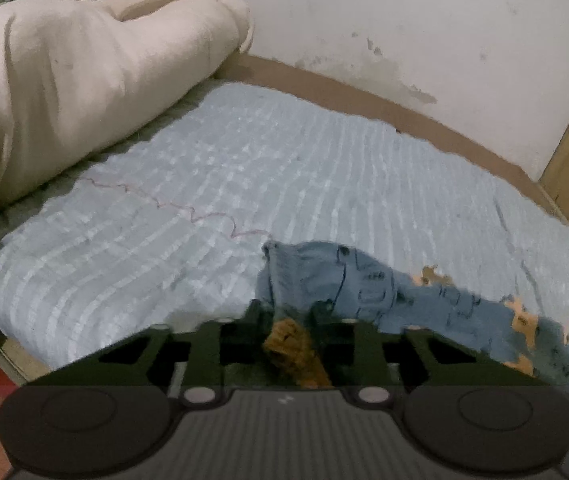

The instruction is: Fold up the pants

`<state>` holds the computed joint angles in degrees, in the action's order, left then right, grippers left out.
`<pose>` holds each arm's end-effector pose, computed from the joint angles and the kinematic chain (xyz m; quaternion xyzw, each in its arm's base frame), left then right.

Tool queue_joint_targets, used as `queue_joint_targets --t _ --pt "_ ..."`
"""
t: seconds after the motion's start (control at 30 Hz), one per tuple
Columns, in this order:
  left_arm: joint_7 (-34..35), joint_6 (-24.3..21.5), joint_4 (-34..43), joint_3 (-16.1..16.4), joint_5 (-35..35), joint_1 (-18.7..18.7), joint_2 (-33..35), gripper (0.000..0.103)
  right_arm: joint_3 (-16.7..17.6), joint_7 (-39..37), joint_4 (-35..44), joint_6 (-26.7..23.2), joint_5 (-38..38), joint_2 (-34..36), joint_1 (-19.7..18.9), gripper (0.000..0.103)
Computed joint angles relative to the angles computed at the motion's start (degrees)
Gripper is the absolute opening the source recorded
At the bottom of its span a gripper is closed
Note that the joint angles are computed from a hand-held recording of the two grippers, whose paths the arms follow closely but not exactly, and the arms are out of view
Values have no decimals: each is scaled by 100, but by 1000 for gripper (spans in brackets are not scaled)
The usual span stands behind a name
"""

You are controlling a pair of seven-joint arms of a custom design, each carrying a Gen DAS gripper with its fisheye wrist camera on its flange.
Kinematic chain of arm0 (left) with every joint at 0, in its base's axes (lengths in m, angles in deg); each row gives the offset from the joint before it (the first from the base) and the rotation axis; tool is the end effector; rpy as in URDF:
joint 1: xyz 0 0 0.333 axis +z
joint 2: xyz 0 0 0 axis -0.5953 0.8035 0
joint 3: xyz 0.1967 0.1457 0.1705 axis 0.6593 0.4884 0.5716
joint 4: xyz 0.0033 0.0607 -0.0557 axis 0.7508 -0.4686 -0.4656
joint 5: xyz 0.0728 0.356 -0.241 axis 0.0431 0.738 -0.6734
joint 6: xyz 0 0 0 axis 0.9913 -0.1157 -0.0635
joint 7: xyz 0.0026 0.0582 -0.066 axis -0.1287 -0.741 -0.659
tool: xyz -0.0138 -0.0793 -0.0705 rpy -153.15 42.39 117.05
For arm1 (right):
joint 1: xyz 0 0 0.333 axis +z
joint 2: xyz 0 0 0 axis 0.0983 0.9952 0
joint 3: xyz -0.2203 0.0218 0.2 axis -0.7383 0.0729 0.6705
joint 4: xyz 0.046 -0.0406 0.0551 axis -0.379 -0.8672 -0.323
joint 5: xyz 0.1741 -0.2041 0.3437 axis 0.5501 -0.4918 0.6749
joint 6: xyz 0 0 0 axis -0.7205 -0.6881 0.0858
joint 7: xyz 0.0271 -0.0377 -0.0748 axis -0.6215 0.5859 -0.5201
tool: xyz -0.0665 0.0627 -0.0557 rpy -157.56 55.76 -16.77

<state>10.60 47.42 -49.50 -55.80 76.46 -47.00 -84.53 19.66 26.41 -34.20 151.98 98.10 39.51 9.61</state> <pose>0.4163 -0.2469 0.4891 -0.8444 0.3399 -0.2661 0.3173 0.5856 -0.0243 0.4732 -0.7910 0.3921 -0.1683 0.4384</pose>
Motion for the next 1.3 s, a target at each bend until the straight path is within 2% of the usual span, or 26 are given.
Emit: queue_joint_targets --t 0.13,0.27,0.37,0.57,0.67,0.73,0.8,0.9,1.03,1.1,1.2,1.3 --pt "-65 -383 221 -251 347 30 10 17 1 56 22 -14 -25 5 -5 102" --pt "-101 -845 430 -470 778 -46 -104 17 1 80 45 -22 -14 4 -5 102" --pt "137 -1039 532 -398 780 -152 -28 17 -2 28 47 -23 42 19 3 102" --pt "724 -1297 838 -113 310 -307 650 20 -9 -168 34 -51 144 41 -15 102" --pt "738 -1473 971 -131 387 -361 792 35 -19 -247 35 -95 201 42 -27 102" --pt "663 -1515 1033 -164 566 -389 825 73 -40 -294 29 -168 293 36 -43 102" --pt "637 -1667 1127 -218 785 -417 873 83 -84 -379 25 -298 484 30 -67 102" --pt "574 -1697 1372 -266 1134 -460 1116 92 -139 -422 57 -552 680 32 -130 102" --pt "547 -1222 1703 -210 1609 -574 1611 101 -135 -347 224 -761 520 111 -222 102" --pt "625 -791 1788 -111 1779 -643 1848 101 -132 -178 413 -863 412 229 -271 102" --pt "701 -275 1845 34 1767 -723 2112 101 -146 338 909 -1312 295 571 -396 102" --pt "862 -244 1999 94 1607 -837 2420 101 -53 921 1565 -1785 44 1041 -532 98"
